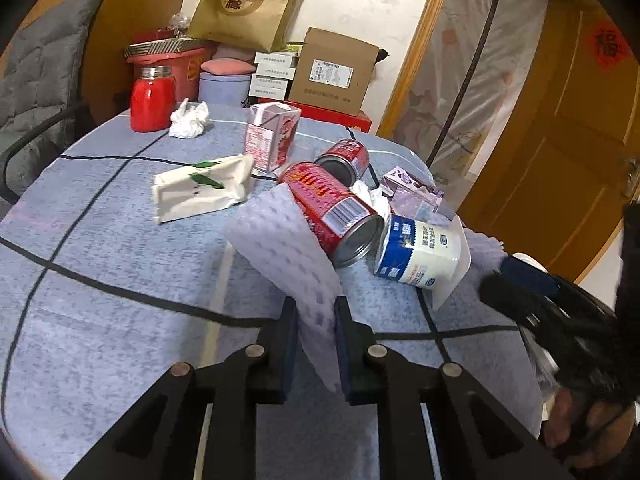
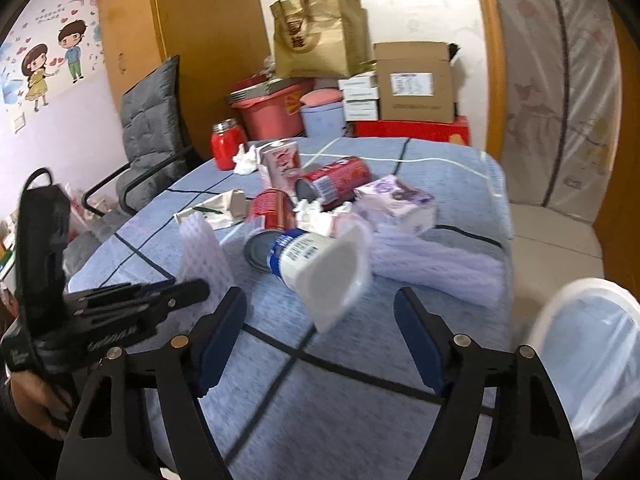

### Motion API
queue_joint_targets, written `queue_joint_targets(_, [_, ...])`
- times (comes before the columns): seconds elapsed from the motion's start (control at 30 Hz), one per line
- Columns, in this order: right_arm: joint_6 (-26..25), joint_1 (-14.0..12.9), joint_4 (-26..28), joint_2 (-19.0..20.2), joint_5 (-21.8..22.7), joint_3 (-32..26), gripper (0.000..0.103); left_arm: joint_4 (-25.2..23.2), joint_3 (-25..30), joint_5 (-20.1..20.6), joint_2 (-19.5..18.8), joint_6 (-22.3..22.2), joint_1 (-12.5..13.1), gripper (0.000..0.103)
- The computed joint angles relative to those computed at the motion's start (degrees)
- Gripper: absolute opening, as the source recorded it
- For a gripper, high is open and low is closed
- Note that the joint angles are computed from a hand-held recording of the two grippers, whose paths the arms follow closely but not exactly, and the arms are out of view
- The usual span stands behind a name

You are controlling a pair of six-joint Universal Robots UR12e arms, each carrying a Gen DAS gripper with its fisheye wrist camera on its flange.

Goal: Collect trash
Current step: 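Grasp the white foam net with the left gripper while the right gripper grasps the yogurt cup, then carry the foam net and yogurt cup over the bin and open both grippers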

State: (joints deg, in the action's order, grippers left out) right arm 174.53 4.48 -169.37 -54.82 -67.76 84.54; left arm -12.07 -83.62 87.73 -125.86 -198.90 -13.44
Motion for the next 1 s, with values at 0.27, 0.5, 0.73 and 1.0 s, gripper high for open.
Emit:
queue_joint_targets(0.27, [-0.4, 0.8, 4.6, 2.7, 1.5, -4.6, 0.040, 1.0, -1.9, -1.1, 1.2, 0.8, 0.7, 0.018])
queue_joint_targets(0.5, [0.5, 0.9, 3.5, 2.2, 1.8, -3.9, 0.013, 1.7, -2.2, -1.3, 1.5, 1.6, 0.6, 0.018])
queue_joint_targets(0.73, [1.9, 0.0, 1.0, 0.3, 3.7, -0.8, 0.012, 2.2, -2.5, -1.5, 2.2, 2.4, -0.1, 0.018])
queue_joint_targets(1.0, [5.8, -2.2, -4.2, -3.4, 3.9, 4.9, 0.012, 1.6, -0.2, -3.7, 1.7, 5.7, -1.8, 0.018])
